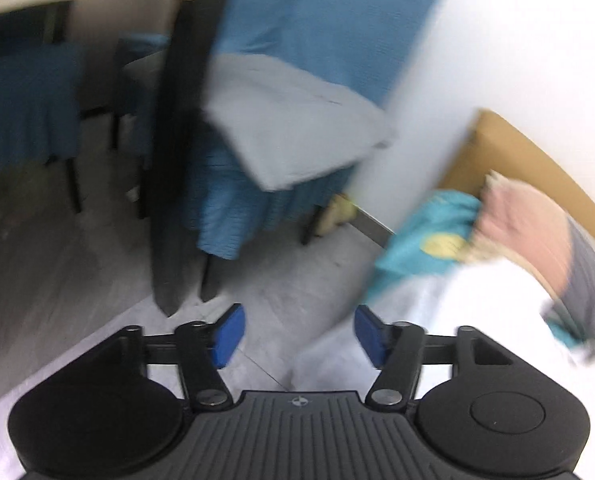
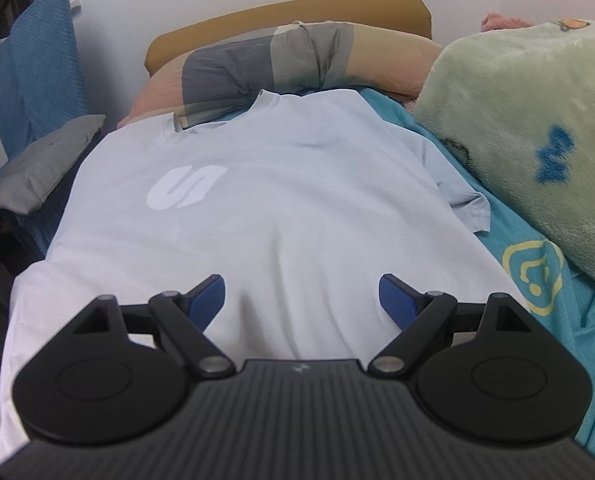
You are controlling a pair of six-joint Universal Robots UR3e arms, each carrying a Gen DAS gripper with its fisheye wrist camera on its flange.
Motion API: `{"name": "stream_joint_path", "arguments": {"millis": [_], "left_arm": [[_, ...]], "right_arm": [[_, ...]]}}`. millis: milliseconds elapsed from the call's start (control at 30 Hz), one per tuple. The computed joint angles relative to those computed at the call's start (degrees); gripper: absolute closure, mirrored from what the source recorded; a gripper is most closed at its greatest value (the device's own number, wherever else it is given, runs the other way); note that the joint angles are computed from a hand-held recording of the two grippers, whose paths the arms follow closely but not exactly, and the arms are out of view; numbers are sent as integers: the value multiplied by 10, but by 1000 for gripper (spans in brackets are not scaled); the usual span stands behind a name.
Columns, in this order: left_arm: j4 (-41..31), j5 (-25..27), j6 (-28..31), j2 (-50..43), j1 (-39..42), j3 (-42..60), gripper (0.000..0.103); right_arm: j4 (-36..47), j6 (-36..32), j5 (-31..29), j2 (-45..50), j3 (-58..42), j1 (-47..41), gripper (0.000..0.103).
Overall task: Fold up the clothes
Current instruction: 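Grasp the sleeve with the left gripper and pull it outward flat, then release the sleeve and withdraw the left gripper above the flat T-shirt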
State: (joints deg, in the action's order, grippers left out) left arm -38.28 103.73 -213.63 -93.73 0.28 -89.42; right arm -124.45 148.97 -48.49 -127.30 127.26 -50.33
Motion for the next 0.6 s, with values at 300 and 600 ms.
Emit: {"name": "stream_joint_path", "arguments": {"millis": [300,600], "left_arm": [[-97,73,-9,-38,-199,161,15],[-147,171,-44,-56,-400,210,10]], "right_arm": [[111,-61,75,-53,-26,-72,18],[510,-292,177,-103,-160,-248,18]]}}
